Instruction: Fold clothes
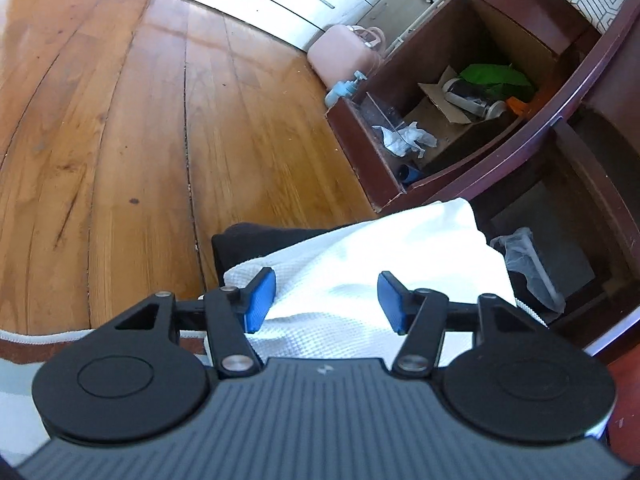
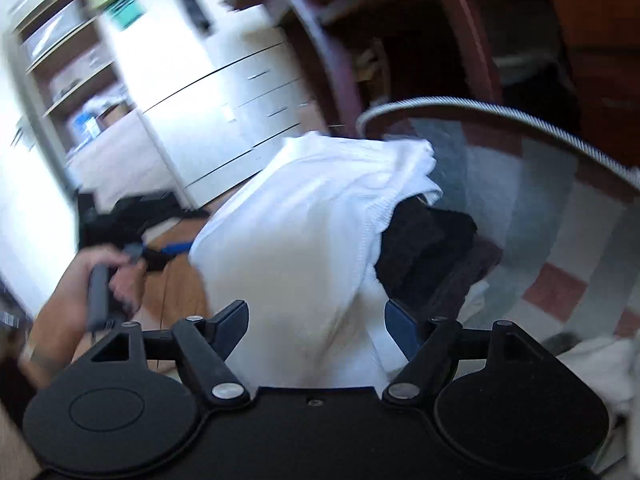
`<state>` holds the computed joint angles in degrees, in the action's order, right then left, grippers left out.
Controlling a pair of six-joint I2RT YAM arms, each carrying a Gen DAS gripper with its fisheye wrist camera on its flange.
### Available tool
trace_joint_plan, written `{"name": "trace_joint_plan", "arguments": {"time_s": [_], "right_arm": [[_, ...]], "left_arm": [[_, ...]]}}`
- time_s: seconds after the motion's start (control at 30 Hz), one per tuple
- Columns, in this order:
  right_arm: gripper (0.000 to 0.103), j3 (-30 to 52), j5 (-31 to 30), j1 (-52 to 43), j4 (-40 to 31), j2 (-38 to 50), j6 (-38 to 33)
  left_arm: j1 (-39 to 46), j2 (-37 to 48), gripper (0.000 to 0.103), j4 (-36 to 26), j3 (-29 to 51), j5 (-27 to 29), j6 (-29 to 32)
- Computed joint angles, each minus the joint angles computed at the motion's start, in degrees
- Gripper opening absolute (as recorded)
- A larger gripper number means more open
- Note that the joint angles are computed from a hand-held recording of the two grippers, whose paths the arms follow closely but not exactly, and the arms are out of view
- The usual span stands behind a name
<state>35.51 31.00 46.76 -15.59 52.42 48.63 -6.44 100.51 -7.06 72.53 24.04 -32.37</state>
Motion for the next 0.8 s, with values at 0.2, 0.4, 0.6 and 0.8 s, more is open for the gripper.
{"name": "trace_joint_plan", "arguments": {"time_s": [0.2, 0.4, 0.6, 0.8], "right_arm": [[0.081, 2.7, 3.6, -2.1, 5.3, 6.6, -1.5], [0.081, 7.7, -9.5, -17.4, 6.1, 9.7, -7.9], [0.082, 10.1, -24.9, -34.1, 11.4, 19.2, -2.8], [0.029, 5.3, -34.6, -40.4, 30.6, 25.0, 1.6]], "left_arm": [[0.2, -5.4, 0.055, -1.5, -2.2, -15.0, -2.7], [0.9, 0.8, 0.057, -9.8, 5.0, -1.0, 2.2], [-3.5, 0.9, 0.058, 0.6, -1.2, -7.6, -1.8], [-8.7, -0.8, 0.022, 5.4, -3.1, -18.3, 7.8]]}}
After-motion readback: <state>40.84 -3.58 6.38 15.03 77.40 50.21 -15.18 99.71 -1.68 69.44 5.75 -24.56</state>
